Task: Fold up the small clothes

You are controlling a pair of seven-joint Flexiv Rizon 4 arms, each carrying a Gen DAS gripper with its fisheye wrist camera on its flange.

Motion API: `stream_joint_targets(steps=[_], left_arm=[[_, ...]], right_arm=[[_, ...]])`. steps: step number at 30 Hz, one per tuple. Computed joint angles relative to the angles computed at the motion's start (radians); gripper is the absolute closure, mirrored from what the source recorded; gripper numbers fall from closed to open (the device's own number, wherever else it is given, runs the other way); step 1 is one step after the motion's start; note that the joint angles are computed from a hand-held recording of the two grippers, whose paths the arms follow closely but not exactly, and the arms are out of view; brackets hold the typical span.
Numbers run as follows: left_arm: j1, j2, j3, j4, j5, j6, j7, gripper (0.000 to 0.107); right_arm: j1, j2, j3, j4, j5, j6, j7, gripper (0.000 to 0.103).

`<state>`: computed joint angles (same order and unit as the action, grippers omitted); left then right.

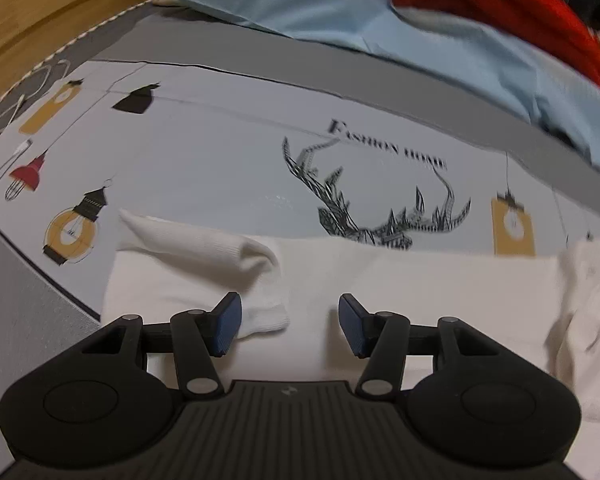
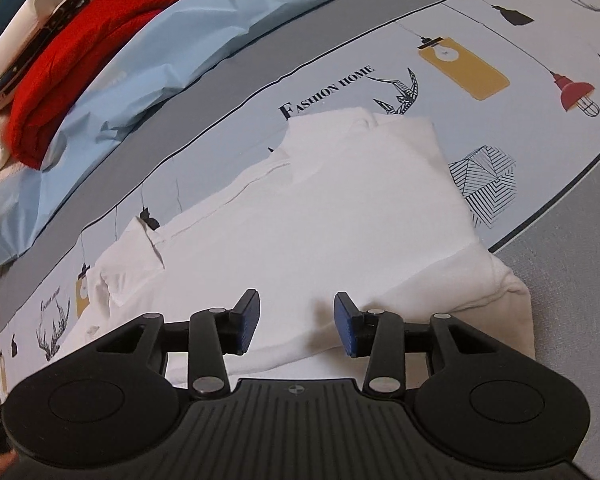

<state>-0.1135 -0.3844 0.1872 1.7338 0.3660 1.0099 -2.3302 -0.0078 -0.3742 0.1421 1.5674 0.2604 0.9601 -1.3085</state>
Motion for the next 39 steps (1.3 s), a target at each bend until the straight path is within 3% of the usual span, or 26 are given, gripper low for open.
stream_joint_targets(steps=[1, 4, 8, 16, 26, 30, 35, 36, 37, 39], left_arm=[[-0.001, -0.007, -0.003, -0.005, 0.003, -0.009, 0.011, 0.051], [-0.018, -0.024, 0.006, -0.038, 0.028, -0.091, 0.021, 0.079], [-0.003, -0.008, 0.002, -0.033, 0.007, -0.108, -0.011, 0.099], [-0.019, 0.034, 0.001, -0.094, 0.076, -0.139, -0.128, 0.1], [-0.022, 0.037, -0.093, -0.134, -0.077, 0.071, -0.135, 0.101], [-0.064, -0.032, -0.158, -0.206, -0.173, 0.172, -0.052, 0.101], [-0.1, -0.152, -0.325, -0.322, -0.333, 0.308, 0.155, 0.1], [-0.092, -0.179, -0.388, -0.348, -0.361, 0.34, 0.234, 0.099], [-0.072, -0.201, -0.459, -0.359, -0.393, 0.371, 0.313, 0.094], [-0.032, -0.237, -0.58, -0.371, -0.447, 0.394, 0.444, 0.068]], right_arm=[[0.0, -0.001, 0.001, 0.0, 0.001, -0.001, -0.003, 0.06], [0.0, 0.0, 0.0, 0.0, 0.002, -0.003, -0.003, 0.06], [0.005, 0.0, -0.003, 0.003, -0.006, 0.003, 0.001, 0.06], [0.004, 0.004, 0.002, 0.006, -0.006, 0.006, -0.005, 0.06], [-0.008, 0.016, 0.006, 0.008, 0.02, 0.003, -0.03, 0.06], [-0.014, 0.019, 0.012, 0.006, 0.045, -0.016, -0.05, 0.06], [-0.017, 0.018, 0.003, 0.003, 0.061, -0.017, -0.047, 0.06], [-0.018, 0.015, -0.002, 0.002, 0.059, -0.012, -0.041, 0.06], [-0.018, 0.012, -0.006, 0.001, 0.055, -0.009, -0.031, 0.06], [-0.015, 0.004, -0.024, 0.002, 0.035, -0.001, 0.008, 0.06]])
